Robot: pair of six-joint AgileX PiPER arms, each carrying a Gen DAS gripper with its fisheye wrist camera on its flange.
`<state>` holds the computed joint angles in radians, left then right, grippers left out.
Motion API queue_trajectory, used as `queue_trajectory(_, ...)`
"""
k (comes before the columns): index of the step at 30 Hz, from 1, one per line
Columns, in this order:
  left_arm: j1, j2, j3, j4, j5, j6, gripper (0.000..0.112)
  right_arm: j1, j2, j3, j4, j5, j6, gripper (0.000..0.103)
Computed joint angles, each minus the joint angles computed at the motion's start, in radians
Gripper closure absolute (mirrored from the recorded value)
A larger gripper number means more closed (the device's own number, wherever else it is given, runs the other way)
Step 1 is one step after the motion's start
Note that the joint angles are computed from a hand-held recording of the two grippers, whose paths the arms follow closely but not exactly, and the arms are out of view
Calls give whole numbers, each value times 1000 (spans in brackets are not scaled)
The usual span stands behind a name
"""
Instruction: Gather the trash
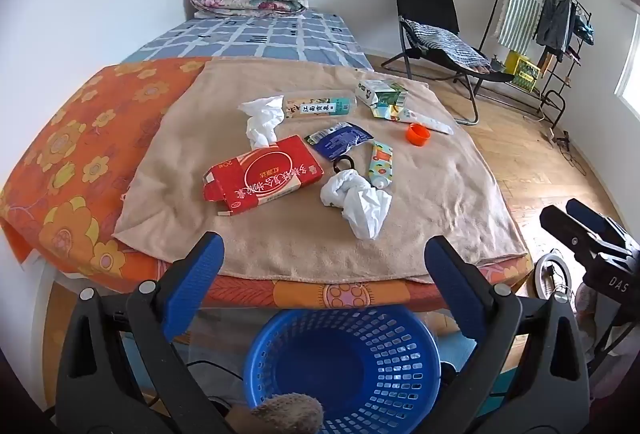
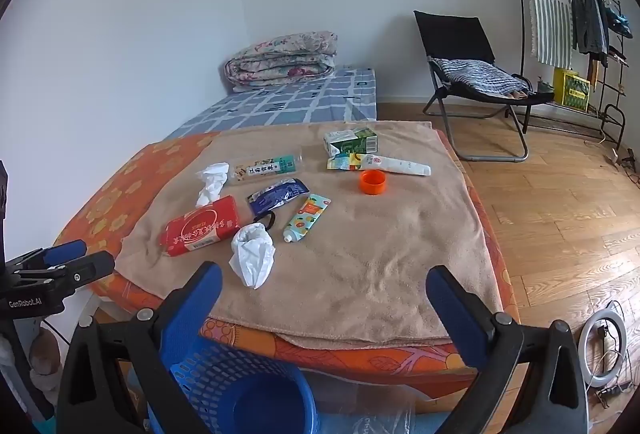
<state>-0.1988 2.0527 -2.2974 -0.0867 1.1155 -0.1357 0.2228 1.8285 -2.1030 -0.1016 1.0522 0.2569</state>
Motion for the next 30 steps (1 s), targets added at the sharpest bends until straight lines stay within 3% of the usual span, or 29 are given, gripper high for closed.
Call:
queue_trajectory(1, -14, -18, 35, 44, -35, -7, 10, 0, 1, -1, 1, 0, 0, 0)
queue_trajectory(6, -29, -50, 95, 58, -69, -35, 10, -2, -2, -1, 3, -1, -1, 0)
queue_trajectory(9, -14, -13, 41, 38, -36, -14, 10, -21, 6, 5, 15, -11, -21, 1)
queue_trajectory(30, -3, -27, 77, 19, -61, -10, 10, -2, 4, -8, -6, 9, 3, 0)
